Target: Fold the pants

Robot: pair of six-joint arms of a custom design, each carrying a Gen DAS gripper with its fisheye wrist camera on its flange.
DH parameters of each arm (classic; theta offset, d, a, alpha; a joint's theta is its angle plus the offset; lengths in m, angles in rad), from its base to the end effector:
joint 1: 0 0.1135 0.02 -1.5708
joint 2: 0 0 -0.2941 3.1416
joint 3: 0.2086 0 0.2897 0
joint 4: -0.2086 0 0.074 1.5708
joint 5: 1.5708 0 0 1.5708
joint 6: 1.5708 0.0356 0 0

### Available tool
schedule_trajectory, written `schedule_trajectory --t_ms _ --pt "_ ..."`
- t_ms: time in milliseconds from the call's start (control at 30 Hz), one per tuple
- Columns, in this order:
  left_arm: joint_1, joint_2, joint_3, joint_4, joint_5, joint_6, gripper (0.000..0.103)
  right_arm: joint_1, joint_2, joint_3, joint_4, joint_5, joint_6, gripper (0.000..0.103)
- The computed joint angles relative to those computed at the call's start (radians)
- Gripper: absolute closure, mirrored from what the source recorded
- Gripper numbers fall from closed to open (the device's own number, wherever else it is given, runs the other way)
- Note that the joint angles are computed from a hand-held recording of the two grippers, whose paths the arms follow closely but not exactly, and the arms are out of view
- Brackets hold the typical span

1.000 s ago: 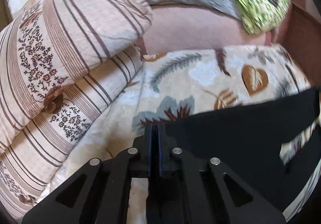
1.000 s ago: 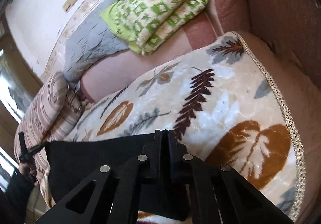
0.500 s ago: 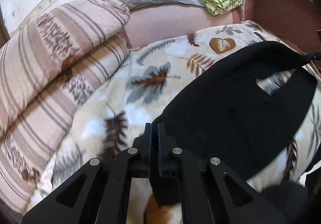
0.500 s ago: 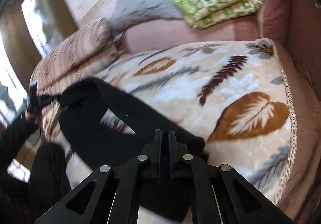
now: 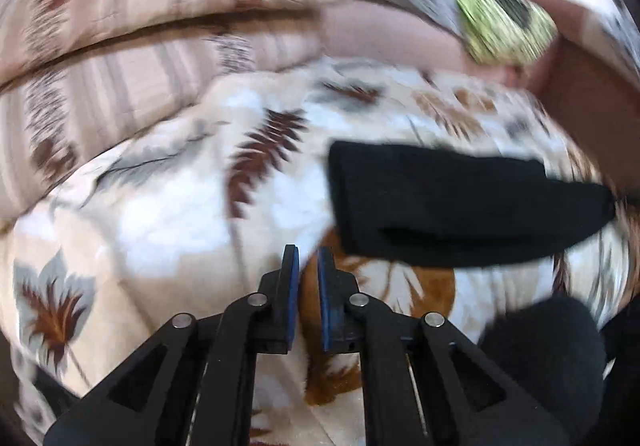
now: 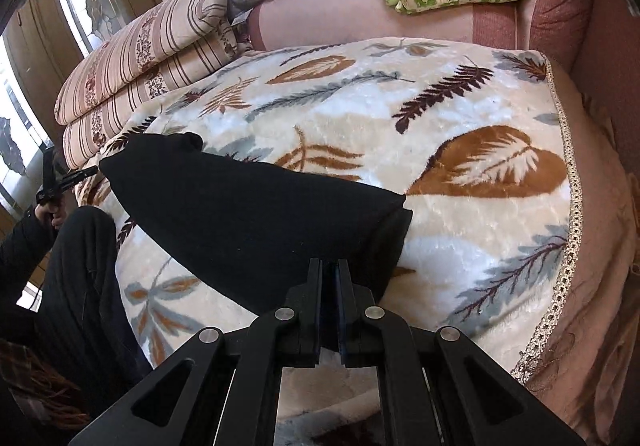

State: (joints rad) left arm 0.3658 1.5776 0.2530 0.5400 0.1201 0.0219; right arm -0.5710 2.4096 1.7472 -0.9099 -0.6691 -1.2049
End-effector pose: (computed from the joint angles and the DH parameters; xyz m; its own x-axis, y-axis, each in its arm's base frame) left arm 0.2132 0.0771 0.0701 -0.6657 -0.2317 -0.7094 -0.2614 0.9627 -0.0691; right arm 0.4318 -0.2511 0.0811 -0.6976 -0.4224 -0.5787 -0.6337 0.7406 0.2233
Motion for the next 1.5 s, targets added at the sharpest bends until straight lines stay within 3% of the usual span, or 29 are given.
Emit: schedule_trajectory --t_ms 200,367,433,533,633,700,767,867,933,1133,1300,1433,1500 --pt "-0.177 -0.158 -0.019 -0.043 0.003 -0.075 0.094 -0.007 -0.016 -0.031 0.017 0.028 -0.012 0.098" --pt "-0.316 0.068 0.137 -0.038 -0.016 -0.109 0.093 -0.013 -0.029 -0.065 0.064 0.056 -0.007 0.097" --pt "-0.32 0.198 0.217 -0.082 -0.039 -0.122 0.093 -0.014 -0.036 -0.086 0.12 0.082 0.019 0.089" --pt "-0.304 0.25 0.215 -0.058 -0.007 -0.144 0.093 -0.03 -0.032 -0.083 0.192 0.109 0.098 0.086" --pt "-0.3 0.234 0.2 -0.076 0.008 -0.133 0.093 -0.054 -0.056 -0.086 0.233 0.033 0.167 0.086" --pt "-0.286 0.243 0.202 -0.07 0.032 -0.138 0.093 -0.054 -0.082 -0.095 0.197 -0.068 0.149 0.086" --pt "-0.28 0.239 0.195 -0.067 0.04 -0.15 0.093 -0.019 -0.131 -0.165 0.192 -0.094 0.099 0.086" --pt "-0.291 0.24 0.191 -0.06 0.025 -0.155 0.093 0.057 -0.199 -0.33 0.327 0.046 0.07 0.087" --pt "-0.289 0.241 0.193 -0.062 0.028 -0.151 0.093 0.107 -0.197 -0.425 0.486 0.248 0.096 0.089" --pt "-0.287 0.151 0.165 -0.093 0.041 -0.148 0.093 0.103 -0.266 -0.494 0.57 0.152 0.199 0.08" --pt "-0.376 0.113 0.203 -0.145 0.028 -0.143 0.093 0.237 -0.426 -0.706 0.648 -0.121 0.23 0.076" --pt "-0.427 0.24 0.32 -0.266 -0.004 -0.119 0.093 0.481 -0.484 -0.876 0.842 -0.066 0.305 0.076" --pt "-0.411 0.256 0.31 -0.244 0.022 -0.104 0.093 0.57 -0.436 -0.879 0.869 -0.001 0.336 0.076"
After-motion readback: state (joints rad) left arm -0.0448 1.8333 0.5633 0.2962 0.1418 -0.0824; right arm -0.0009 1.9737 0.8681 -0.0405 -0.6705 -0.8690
